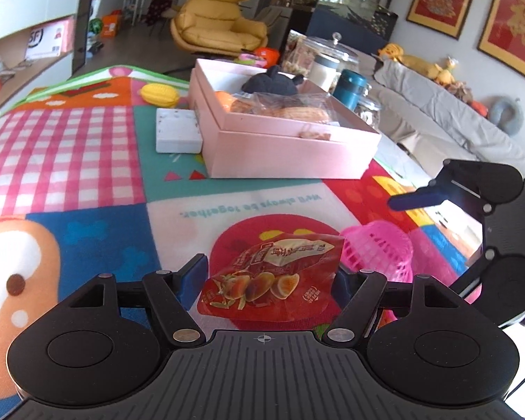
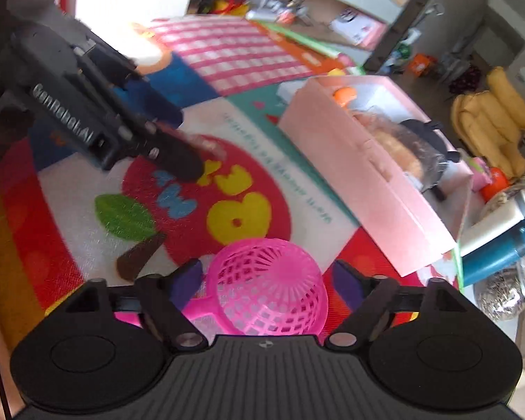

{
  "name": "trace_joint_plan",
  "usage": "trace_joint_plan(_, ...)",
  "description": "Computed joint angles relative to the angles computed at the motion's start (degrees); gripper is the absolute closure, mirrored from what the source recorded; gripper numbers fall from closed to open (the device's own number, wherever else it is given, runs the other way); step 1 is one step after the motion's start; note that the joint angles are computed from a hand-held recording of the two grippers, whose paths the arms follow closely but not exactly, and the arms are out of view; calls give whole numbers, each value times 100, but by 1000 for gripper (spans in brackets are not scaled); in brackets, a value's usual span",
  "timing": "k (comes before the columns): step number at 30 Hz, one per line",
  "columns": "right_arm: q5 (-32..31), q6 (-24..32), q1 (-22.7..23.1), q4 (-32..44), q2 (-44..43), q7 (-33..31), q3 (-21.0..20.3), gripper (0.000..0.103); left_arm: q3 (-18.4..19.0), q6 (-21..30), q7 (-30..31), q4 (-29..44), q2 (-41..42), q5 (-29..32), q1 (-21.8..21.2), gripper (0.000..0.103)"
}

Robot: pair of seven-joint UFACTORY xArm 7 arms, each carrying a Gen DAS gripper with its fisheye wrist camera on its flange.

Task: Organize objects
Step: 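Drop the snack bag into the box with the left tool while the right tool carries the strainer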

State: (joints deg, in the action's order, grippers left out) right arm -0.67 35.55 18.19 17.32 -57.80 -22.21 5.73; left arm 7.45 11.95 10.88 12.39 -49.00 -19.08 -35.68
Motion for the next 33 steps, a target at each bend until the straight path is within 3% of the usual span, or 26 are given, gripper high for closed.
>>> trace_joint_plan(8, 915, 516, -115, -159, -283, 955, -518, 6, -555, -23, -275, 17, 52, 381, 342, 27)
trace_joint_plan(15, 490, 474, -464, -456, -872, 710, -408, 2, -578, 22, -385, 36, 28, 576, 313, 27)
trace_joint_plan(17, 585, 461, -476, -439, -856, 746, -549, 2, -558, 37, -388, 38, 34, 588, 264, 27)
trace_joint_plan(21, 930, 204, -366, -418, -559, 890, -711, 2, -581, 55, -424, 22, 16, 621, 278, 27)
trace_joint_plan(24, 1001, -195, -352, -444, -302, 1121, -496, 6, -649, 130, -501, 17, -59, 671, 386, 27)
trace_joint_plan(26, 920, -357, -356, -448, -262, 1233, -366, 19, -695, 170, -561, 19, -94, 702, 455, 27)
trace_joint_plan(33, 735, -856, -113, -551, -634, 1375, -329, 19, -794, 327, -681, 55, -123, 778, 529, 27)
